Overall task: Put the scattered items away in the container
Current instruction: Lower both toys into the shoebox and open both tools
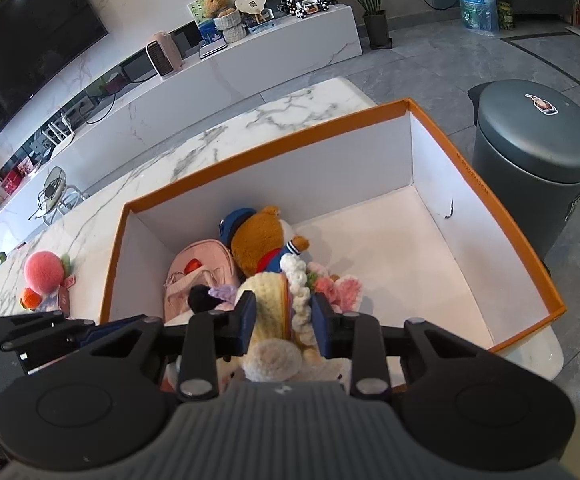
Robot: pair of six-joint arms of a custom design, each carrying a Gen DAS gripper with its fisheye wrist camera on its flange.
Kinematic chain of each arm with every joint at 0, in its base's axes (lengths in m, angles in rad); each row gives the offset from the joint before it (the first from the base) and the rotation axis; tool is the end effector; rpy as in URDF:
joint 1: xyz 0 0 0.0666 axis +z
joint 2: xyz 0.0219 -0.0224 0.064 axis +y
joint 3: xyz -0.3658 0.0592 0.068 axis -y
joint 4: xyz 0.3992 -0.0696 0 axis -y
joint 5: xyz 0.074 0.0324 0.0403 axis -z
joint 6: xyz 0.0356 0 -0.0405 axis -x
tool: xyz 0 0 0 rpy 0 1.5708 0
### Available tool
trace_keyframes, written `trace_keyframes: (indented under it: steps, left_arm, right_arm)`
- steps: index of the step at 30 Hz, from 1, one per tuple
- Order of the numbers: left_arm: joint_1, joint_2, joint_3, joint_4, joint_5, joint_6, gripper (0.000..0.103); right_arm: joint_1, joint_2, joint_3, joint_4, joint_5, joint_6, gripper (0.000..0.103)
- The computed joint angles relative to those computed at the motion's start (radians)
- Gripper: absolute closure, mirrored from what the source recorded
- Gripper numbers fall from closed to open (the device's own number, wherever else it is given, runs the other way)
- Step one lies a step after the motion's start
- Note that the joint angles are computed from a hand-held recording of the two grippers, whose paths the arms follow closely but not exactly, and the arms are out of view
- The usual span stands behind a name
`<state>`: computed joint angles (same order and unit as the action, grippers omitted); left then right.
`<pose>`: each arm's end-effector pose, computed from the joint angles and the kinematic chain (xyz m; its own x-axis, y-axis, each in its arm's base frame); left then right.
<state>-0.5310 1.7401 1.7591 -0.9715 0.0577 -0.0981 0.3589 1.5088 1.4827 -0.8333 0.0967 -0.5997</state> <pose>0.5274 -0.3125 0.3979 -0.6469 0.4933 -0.5815 0.6006 0.7995 0.0100 0.5046 0.1852 0.4065 -0.7494 0.3188 -0.5802 0.1604 0.9377 0.3081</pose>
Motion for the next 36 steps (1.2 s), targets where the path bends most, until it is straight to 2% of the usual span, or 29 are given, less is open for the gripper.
trace_keyframes:
  steps: [4, 13, 18, 20, 23, 24, 32, 36]
  left_arm:
    - [-0.003, 0.005, -0.004, -0.001, -0.002, -0.007, 0.074]
    - [-0.018, -0.015, -0.032, 0.017, -0.045, -0.016, 0.074]
    - [-0.020, -0.042, -0.055, 0.025, -0.055, -0.014, 0.066]
    - [-0.020, -0.058, -0.069, 0.030, -0.058, -0.013, 0.063]
    - [-0.021, -0.087, -0.095, 0.048, -0.061, -0.012, 0.048]
    - [-0.021, -0.095, -0.101, 0.056, -0.063, -0.012, 0.047]
    - [-0.017, -0.165, -0.157, 0.089, -0.079, -0.011, 0.043]
    - [-0.013, -0.203, -0.193, 0.100, -0.080, -0.004, 0.042]
  right_arm:
    - [0.006, 0.002, -0.004, -0.010, -0.003, 0.020, 0.074]
    - [0.024, -0.001, -0.009, -0.018, 0.023, 0.021, 0.074]
    - [0.041, -0.010, -0.006, -0.044, 0.048, 0.005, 0.068]
    - [0.052, -0.016, -0.006, -0.054, 0.060, -0.002, 0.060]
    - [0.066, -0.029, -0.010, -0.059, 0.072, -0.010, 0.052]
    - [0.071, -0.032, -0.010, -0.062, 0.080, -0.009, 0.050]
    - [0.115, -0.062, -0.003, -0.085, 0.154, 0.004, 0.037]
    - [0.138, -0.077, -0.004, -0.096, 0.178, -0.001, 0.036]
